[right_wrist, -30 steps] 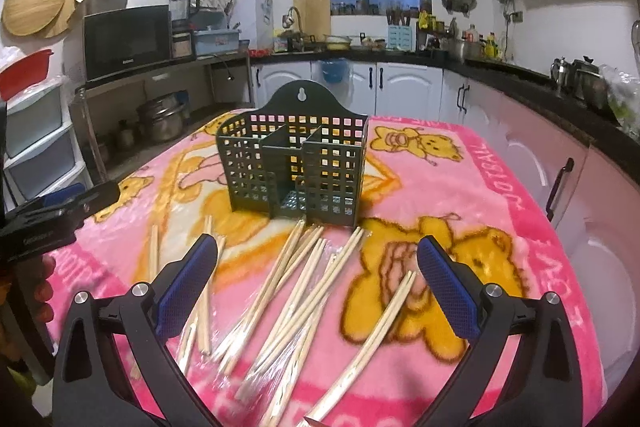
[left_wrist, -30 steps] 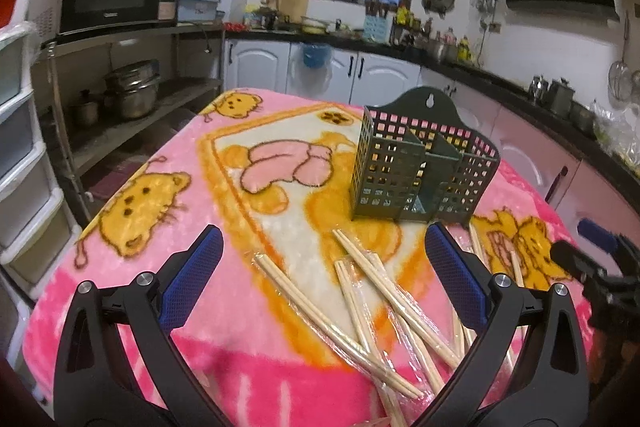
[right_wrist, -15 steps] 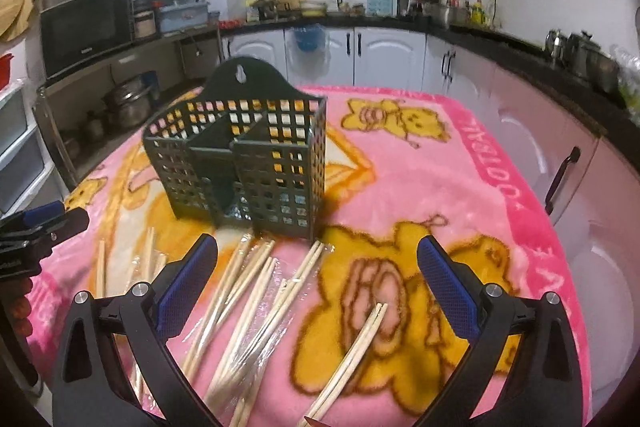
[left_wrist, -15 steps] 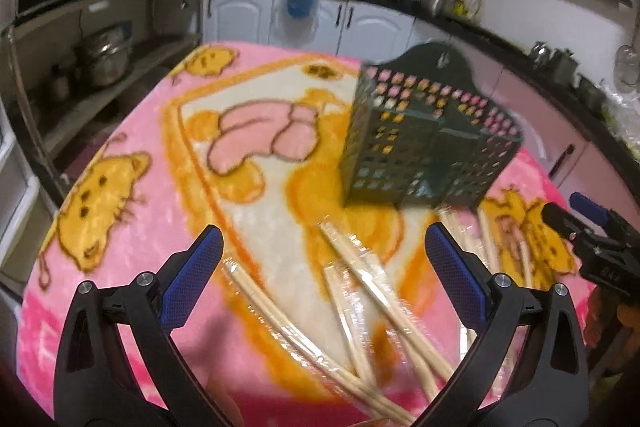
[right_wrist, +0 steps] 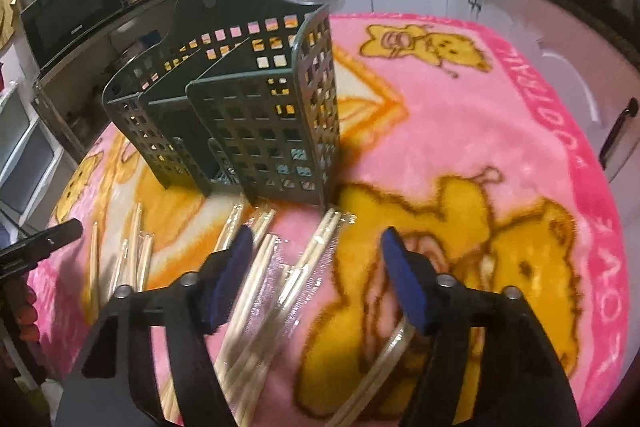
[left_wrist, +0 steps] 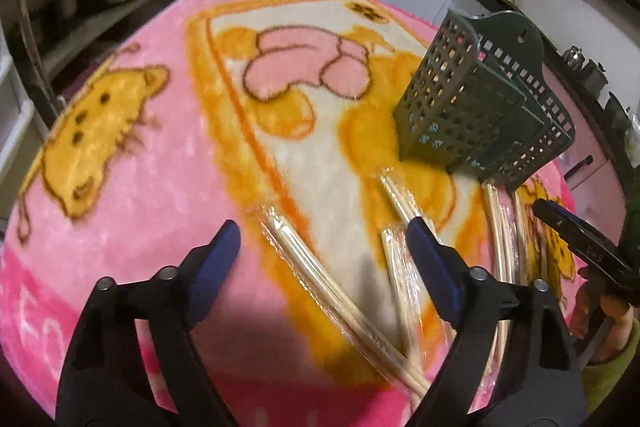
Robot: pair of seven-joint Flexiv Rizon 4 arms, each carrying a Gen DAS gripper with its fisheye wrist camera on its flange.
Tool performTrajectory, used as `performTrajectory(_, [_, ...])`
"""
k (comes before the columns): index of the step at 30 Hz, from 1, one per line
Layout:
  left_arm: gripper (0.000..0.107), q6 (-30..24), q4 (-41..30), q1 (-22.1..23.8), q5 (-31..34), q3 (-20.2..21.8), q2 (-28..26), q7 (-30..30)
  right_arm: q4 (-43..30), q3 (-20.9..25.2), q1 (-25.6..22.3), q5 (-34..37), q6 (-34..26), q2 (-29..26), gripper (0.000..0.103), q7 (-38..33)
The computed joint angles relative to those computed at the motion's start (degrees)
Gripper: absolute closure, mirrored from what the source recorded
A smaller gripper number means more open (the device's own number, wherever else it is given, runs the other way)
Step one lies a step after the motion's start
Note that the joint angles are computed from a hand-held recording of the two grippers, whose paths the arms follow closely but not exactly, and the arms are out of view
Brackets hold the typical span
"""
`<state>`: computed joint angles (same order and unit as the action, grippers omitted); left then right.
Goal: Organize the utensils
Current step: 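Lower the left tool and grasp one wrapped chopstick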
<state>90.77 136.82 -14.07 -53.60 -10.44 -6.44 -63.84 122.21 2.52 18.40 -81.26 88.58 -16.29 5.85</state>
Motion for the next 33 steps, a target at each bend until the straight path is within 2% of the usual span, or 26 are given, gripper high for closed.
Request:
performTrajectory(2, [0.039, -3.24, -0.55, 0.29, -3.29, -0.24, -0.03, 1.32, 0.03, 1.01, -0.44, 5.28, 1.72, -1.1, 0.056, -3.49])
performTrajectory(6, [0.055, -7.25, -1.8, 0.2, -3.02, 1.31, -1.2, -0.91, 0.05, 2.34, 0.18, 15.17, 1.04, -2.13, 0.062, -10.67])
performTrajectory(8, [0.055, -8.12, -2.22, 0.19, -2.31, 1.69, -1.6, -1.36, -0.54, 6.88, -2.07, 24.28, -0.14, -3.44, 0.065, -17.4])
performTrajectory(11, [0.059, -8.28, -2.66, 0.45, -0.82, 2.06, -2.24, -2.33, -2.13, 12.34, -4.67, 33.87, -2.82, -5.24, 0.071, -24.69])
performTrajectory(13, [0.068, -8.29, -3.04, 0.83, 0.68, 2.29, -2.68, -3.19, -2.68, 12.93, -4.4, 36.76, -3.72, -5.64, 0.073, -26.77])
performTrajectory(16, [0.075, -9.01, -3.79, 1.9, 4.53, 2.79, -3.31, -5.1, -3.15, 12.97, -3.66, 40.4, -4.47, -5.93, 0.076, -29.1])
performTrajectory(18, [0.076, -10.53, -4.34, 2.72, 6.21, 3.08, -3.37, -5.97, -3.47, 13.04, -3.24, 42.85, -4.7, -6.14, 0.077, -30.52])
performTrajectory(23, [0.079, -13.72, -7.2, 3.61, 17.07, 5.41, -4.57, -12.58, -4.34, 13.97, -3.07, 49.26, -6.51, -6.18, 0.087, -35.34])
performTrajectory(26, [0.079, -13.4, -8.15, 4.16, 20.33, 5.39, -5.37, -15.21, -4.3, 14.22, -2.82, 53.12, -6.56, -5.8, 0.09, -37.4])
performTrajectory(28, [0.083, -13.15, -8.78, 4.24, 22.85, 5.64, -5.89, -17.19, -3.93, 13.53, -1.77, 54.67, -6.54, -5.16, 0.09, -38.25])
performTrajectory(30, [0.088, -13.47, -10.1, 3.67, 28.5, 7.29, -6.55, -20.13, -3.36, 12.98, -0.8, 56.26, -5.9, -4.43, 0.09, -39.29])
performTrajectory(33, [0.094, -13.42, -10.63, 4.19, 32.23, 7.49, -6.72, -21.22, -1.34, 10.35, 1.81, 57.3, -3.25, -2.36, 0.091, -39.59])
